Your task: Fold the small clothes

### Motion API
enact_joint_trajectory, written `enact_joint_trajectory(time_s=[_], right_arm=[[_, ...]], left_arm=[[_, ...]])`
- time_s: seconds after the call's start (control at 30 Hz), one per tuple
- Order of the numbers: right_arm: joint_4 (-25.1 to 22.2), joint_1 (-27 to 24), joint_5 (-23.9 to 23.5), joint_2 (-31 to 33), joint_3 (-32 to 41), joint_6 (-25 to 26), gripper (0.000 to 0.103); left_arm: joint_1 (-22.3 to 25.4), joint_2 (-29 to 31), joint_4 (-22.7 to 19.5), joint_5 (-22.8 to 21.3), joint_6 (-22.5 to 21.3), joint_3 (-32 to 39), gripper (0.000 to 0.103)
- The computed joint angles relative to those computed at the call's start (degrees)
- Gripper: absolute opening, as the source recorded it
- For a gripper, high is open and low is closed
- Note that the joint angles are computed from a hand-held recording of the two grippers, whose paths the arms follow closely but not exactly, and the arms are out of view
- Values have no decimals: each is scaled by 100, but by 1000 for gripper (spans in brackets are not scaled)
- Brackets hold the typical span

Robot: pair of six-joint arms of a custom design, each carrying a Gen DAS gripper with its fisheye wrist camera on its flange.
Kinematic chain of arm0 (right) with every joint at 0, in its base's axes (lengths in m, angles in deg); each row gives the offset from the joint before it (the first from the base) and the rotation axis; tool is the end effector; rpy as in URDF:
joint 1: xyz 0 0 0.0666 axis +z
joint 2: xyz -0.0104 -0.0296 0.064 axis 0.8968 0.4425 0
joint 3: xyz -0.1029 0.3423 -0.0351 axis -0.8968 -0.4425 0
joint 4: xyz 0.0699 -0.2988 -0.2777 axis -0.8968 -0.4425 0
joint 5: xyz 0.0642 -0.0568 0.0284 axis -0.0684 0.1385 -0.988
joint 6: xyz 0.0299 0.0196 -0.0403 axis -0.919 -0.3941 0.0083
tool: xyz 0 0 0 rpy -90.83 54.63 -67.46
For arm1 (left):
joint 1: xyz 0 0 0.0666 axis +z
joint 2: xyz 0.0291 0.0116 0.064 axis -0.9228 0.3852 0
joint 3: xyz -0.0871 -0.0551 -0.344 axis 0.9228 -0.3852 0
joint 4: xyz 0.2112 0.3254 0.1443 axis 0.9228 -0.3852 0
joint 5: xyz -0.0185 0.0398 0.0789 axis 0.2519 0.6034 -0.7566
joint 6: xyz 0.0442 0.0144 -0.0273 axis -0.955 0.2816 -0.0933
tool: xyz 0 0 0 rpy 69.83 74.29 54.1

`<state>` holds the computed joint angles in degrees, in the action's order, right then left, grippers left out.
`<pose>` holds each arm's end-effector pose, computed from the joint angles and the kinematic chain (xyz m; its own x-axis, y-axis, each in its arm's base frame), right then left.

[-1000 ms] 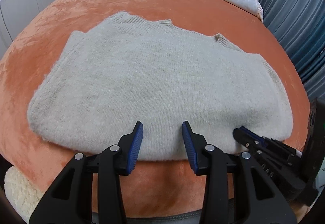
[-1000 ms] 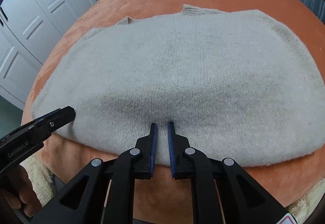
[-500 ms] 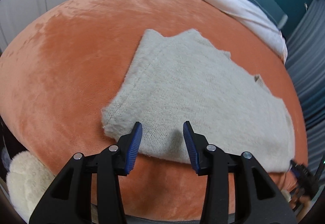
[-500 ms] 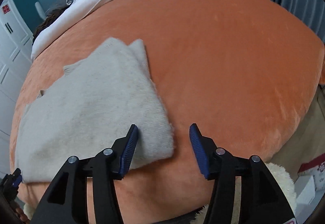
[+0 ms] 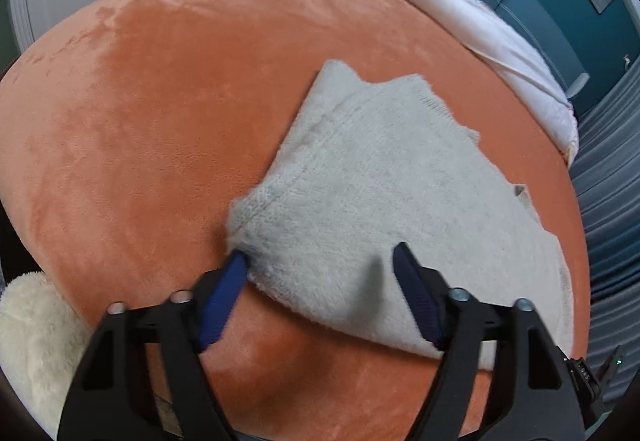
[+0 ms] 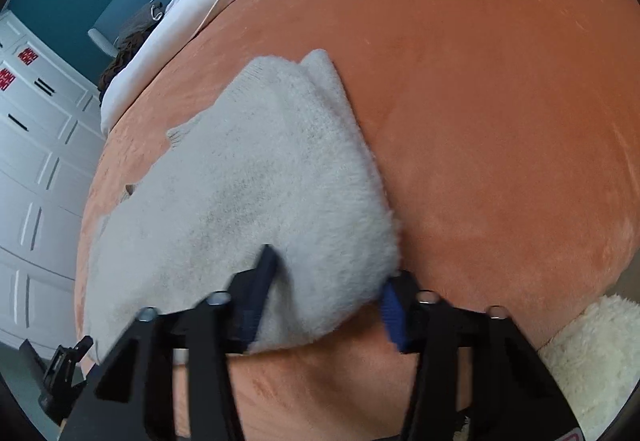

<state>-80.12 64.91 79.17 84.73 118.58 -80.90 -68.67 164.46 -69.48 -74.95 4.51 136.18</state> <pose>0.4196 0.0130 0.3245 -0.7163 0.5770 -0.3924 0.4118 0.8035 0.4299 0.4748 -0.0156 0.3392 -0.7679 -0.4827 -0.4210 -0.3462 0.8658 -0.3612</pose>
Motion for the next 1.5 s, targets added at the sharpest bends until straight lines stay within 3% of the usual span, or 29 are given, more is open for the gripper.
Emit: enact_joint_trajectory(time_s=[0.03,0.07,0.17,0.27,0.33,0.4,0.47,0.53,0.57,0.67,0.73,0.8,0.9,0.93,1.03,1.2,1.23,1.27,1.37,1.5], right_arm=[[62,-33,-94,-58,42,-1,19],[150,-72,-141,-130,77,-35,18],[39,-123,-89,-472,213,138,14],[-451,-126,2,-743,253,506,14],[-829,-98,337,-867,148,806,14],[-1069,-199,254,-766,21,796,15],[-1162,-324,32,-574,-146,764,18],[-1041,-273,153,-669,-188,543,24],[-1016,-190,394,-728,-139,516,27],[-1192,212,1841,-786,250,646,31],[-1086,405,2268,-781,485,717,36],[-903,655,1836,-653,777,969,33],[-892,1169,970,-87,1314,1542,8],[-898,1363,745,180,1512,1657,5],[-925,1856,597,1108,2171,1930,4],[-1620,2117,350,2843,3354,2012,2],[-1522,2126,369,3092,3456,1978,0],[-1312,2147,403,3074,3342,1941,0],[-1639,2121,302,3225,3738,1746,0],[-1211,2072,353,2489,3174,1577,0]], left_arm=[[24,48,-152,32,-39,87,20],[104,7,-151,324,-50,92,14],[224,-230,-376,637,-292,113,9],[319,-507,-744,782,-585,104,7],[359,-648,-1036,843,-793,27,7],[360,-683,-1203,833,-895,-126,7],[226,-681,-1133,527,-959,-297,8],[76,-733,-1019,275,-996,-331,9],[-4,-746,-1013,116,-1069,-298,10],[-76,-760,-994,11,-1156,-230,10],[-54,-679,-1013,44,-1107,-191,11],[-44,-679,-1030,42,-1087,-233,12],[-130,-739,-1053,-51,-1015,-209,15],[-188,-780,-1077,-119,-1028,-171,20],[-360,-923,-1084,-388,-1093,-122,42],[-674,-1062,-922,-733,-1371,-96,52],[-718,-1042,-894,-740,-1411,-82,52],[-773,-991,-892,-723,-1454,-47,52],[-931,-869,-856,-666,-1448,22,52],[-1107,-666,-855,-643,-1492,93,52]])
